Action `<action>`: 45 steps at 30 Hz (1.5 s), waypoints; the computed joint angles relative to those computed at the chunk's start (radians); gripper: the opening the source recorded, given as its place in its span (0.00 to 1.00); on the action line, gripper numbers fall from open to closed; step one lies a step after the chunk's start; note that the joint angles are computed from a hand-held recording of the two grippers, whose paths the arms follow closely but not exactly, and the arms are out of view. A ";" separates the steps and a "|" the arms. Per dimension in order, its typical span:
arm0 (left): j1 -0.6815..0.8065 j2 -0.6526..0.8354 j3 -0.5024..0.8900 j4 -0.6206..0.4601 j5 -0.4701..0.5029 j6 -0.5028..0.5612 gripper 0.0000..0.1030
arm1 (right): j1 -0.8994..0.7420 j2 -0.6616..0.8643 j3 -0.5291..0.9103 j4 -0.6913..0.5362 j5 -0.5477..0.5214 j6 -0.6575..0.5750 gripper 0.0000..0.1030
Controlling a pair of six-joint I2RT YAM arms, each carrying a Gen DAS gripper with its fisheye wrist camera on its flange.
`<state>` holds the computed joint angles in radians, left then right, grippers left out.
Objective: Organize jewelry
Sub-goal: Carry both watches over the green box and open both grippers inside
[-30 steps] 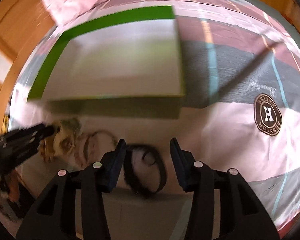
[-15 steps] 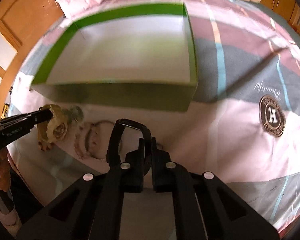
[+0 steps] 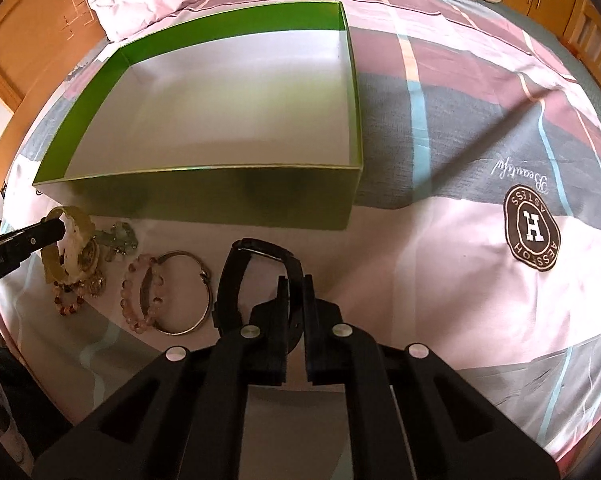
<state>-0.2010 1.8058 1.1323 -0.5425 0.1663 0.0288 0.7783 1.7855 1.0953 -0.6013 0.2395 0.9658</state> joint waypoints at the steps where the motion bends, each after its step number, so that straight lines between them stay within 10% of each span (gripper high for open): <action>1: 0.003 0.009 0.008 -0.007 -0.001 -0.004 0.13 | -0.001 -0.002 -0.004 0.005 -0.004 0.003 0.12; 14: -0.001 0.070 0.025 -0.016 -0.058 -0.004 0.24 | -0.009 0.024 -0.023 0.030 -0.014 -0.015 0.19; 18: -0.009 0.078 0.025 -0.018 -0.052 0.001 0.43 | -0.005 0.034 -0.016 0.026 -0.007 -0.016 0.20; 28: -0.027 0.051 0.010 -0.003 -0.098 -0.005 0.14 | 0.019 0.032 -0.001 0.016 0.035 -0.034 0.06; 45: 0.001 -0.098 -0.060 0.049 -0.002 0.014 0.13 | 0.025 -0.101 -0.070 0.108 0.083 -0.043 0.06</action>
<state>-0.1995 1.7075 1.0724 -0.4934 0.1640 0.0429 0.8038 1.6848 1.0253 -0.4937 0.3222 0.9227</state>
